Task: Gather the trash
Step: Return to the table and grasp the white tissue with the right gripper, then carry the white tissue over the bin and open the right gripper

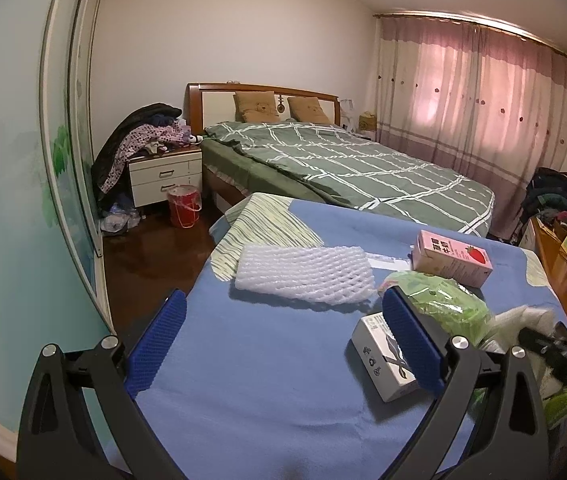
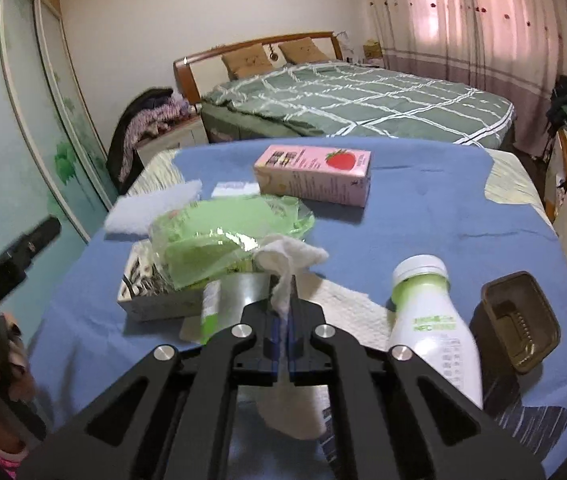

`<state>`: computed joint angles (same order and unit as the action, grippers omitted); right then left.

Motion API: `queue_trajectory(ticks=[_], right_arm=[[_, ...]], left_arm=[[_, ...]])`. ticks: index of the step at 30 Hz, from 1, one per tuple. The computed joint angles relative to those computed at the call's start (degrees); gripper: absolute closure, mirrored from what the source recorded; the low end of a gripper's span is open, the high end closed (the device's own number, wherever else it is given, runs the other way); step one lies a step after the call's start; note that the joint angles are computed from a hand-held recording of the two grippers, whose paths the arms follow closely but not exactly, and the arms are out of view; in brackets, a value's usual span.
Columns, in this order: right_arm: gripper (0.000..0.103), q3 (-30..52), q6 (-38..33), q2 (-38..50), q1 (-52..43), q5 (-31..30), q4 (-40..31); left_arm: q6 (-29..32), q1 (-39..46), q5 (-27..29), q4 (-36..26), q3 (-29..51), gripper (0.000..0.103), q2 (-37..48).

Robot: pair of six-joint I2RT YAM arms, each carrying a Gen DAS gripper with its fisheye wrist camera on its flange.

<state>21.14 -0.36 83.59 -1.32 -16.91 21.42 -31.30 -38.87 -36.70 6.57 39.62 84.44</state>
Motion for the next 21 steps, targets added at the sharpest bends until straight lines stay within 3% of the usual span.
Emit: queue_trajectory(ticks=[4,13,21], right_arm=[[0.1,-2.02,0.53,-8.24,-2.5,-2.37,-1.65],[0.1,0.27,-0.52,-27.0,-11.09,-11.63,-17.73],[0.1,2.16,-6.37,-35.85,-31.0,-21.5,-26.6]], left_arm=[[-0.1,0.01,0.06,-0.46,0.55,0.006,0.59],[-0.13,0.01,0.3,-0.47,0.79,0.006,1.03],[-0.08,-0.2,0.58,0.51,0.33,0.006,0.94]])
